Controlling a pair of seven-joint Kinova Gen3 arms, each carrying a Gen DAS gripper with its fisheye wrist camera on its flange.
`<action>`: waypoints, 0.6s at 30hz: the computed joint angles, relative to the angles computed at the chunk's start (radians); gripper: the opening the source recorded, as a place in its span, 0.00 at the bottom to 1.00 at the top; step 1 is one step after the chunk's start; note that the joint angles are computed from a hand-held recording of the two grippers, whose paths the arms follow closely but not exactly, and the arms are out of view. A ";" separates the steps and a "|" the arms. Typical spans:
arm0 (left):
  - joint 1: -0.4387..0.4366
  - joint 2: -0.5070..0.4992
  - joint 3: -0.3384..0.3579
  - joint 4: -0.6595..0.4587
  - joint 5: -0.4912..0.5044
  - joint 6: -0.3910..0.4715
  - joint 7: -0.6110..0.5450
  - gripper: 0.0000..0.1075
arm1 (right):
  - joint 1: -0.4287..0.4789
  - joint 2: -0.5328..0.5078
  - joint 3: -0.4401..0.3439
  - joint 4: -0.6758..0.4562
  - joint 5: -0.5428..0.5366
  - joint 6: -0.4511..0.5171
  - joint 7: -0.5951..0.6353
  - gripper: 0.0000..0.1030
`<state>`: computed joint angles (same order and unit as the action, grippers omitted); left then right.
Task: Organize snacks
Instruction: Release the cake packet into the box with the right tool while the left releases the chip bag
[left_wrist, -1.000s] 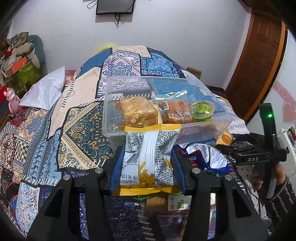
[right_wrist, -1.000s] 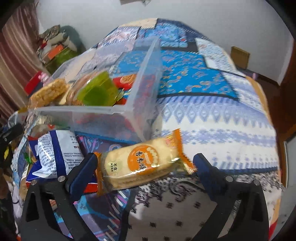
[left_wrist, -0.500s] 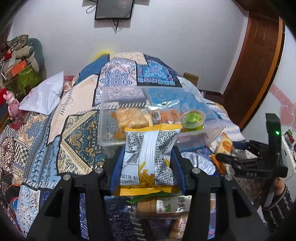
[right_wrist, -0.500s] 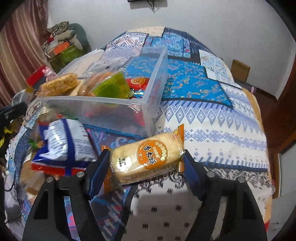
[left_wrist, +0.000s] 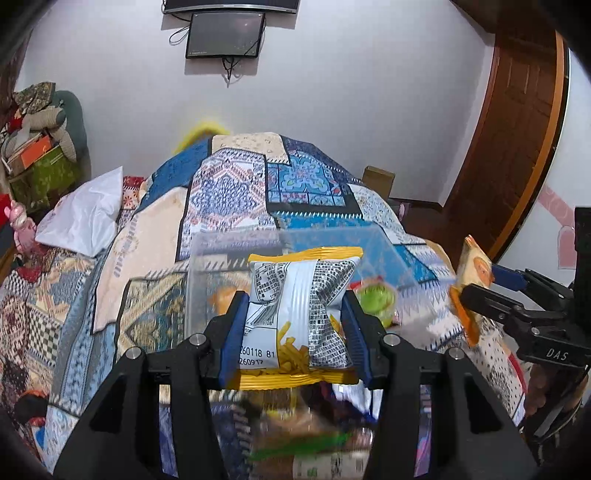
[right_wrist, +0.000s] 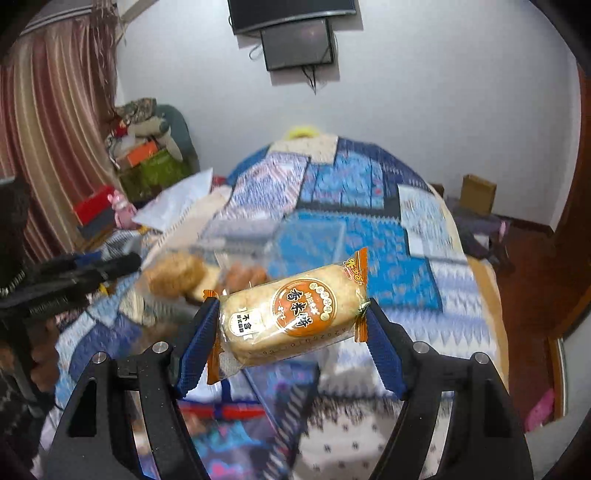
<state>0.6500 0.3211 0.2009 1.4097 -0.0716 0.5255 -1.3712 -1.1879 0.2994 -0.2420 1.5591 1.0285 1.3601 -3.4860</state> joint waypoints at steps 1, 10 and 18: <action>0.014 0.011 -0.011 -0.019 -0.016 0.007 0.012 0.46 | 0.010 0.004 0.005 -0.008 0.007 -0.011 0.014 0.71; 0.018 0.153 -0.026 -0.223 -0.016 0.101 -0.013 0.46 | 0.119 0.063 0.075 -0.078 -0.025 -0.151 0.150 0.71; 0.033 0.212 -0.058 -0.286 -0.003 0.108 0.001 0.64 | 0.180 0.101 0.116 -0.118 -0.118 -0.238 0.258 0.80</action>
<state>0.6830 0.5330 0.1429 1.1238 -0.0743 0.6339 -1.3707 -1.0075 0.4001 -0.1261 1.4411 0.9107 1.1220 -3.2285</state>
